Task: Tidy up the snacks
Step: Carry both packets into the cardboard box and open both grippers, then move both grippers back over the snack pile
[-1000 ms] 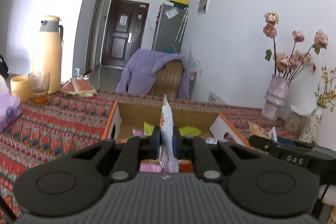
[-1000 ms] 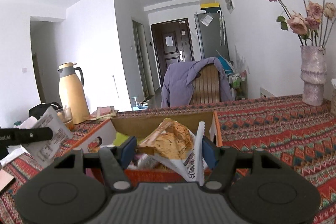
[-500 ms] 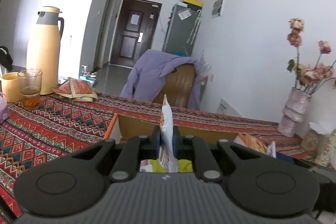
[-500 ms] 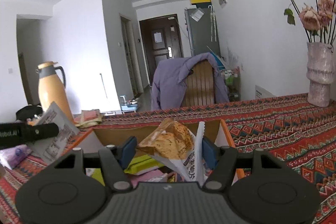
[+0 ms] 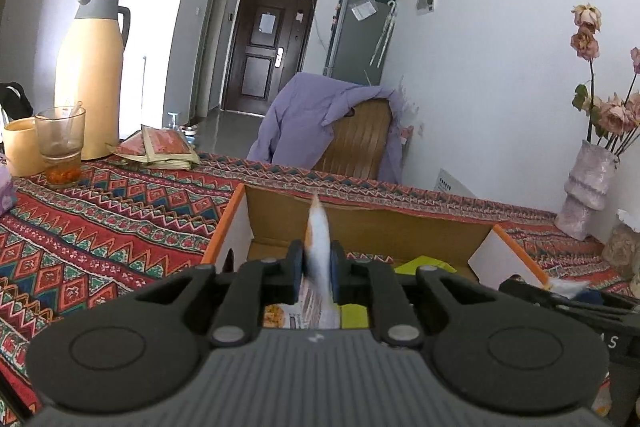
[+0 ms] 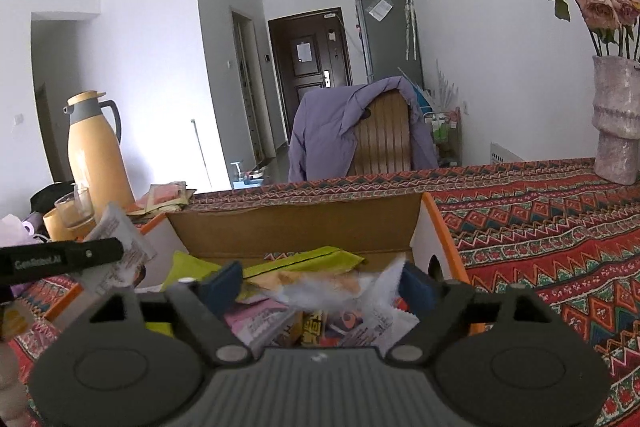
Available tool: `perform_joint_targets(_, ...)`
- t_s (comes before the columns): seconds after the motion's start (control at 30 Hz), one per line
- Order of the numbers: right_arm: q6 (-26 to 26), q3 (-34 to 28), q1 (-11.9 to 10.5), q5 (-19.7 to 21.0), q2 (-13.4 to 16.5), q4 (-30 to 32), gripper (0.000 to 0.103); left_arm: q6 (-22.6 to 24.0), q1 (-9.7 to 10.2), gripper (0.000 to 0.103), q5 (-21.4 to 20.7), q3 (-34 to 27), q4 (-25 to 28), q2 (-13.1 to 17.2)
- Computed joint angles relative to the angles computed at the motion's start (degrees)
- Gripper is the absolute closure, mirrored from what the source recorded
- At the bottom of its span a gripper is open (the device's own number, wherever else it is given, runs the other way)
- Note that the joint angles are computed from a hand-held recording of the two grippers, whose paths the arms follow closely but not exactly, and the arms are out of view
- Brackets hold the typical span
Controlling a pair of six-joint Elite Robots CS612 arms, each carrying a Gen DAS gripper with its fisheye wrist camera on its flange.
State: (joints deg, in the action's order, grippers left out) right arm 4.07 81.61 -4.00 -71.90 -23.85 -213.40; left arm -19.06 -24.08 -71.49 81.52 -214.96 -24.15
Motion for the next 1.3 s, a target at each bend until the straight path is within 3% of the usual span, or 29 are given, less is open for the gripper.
perform_joint_targets(0.07, 0.4, 0.2, -0.2, 0.5, -0.1, -0.1, 0.003, -0.7, -0.06, 0.052, 0.6, 0.3, -0.9, -0.1)
perform_joint_targets(0.1, 0.7, 0.3, -0.2, 0.8, -0.1, -0.4, 0.000, -1.5, -0.11, 0.023, 1.1, 0.5, -1.5, -0.1)
perform_joint_targets(0.13, 0.9, 0.3, -0.3, 1.0, 0.0, -0.9, 0.000, -1.9, -0.20, 0.009, 1.8, 0.7, -2.6, 0.0)
perform_joint_targets(0.2, 1.3, 0.5, -0.4, 1.1, 0.0, -1.6, 0.000, -1.7, -0.39, 0.000, 2.9, 1.0, -4.4, 0.0)
perform_joint_targets(0.73, 1.3, 1.7, 0.0, -1.2, -0.1, -6.9, 0.000, -2.3, -0.73, 0.000, 4.5, 1.8, -5.8, -0.4)
perform_joint_targets(0.87, 1.1, 1.9, 0.0, -1.3, -0.4, -7.2, 0.000, -4.4, -0.46, 0.000, 2.7, 2.7, -5.2, -1.2)
perform_joint_targets(1.3, -2.2, 7.4, 0.3, -1.3, -4.4, -10.0, 0.000, -5.1, -1.53, 0.000, 3.1, 8.3, -7.3, -4.9)
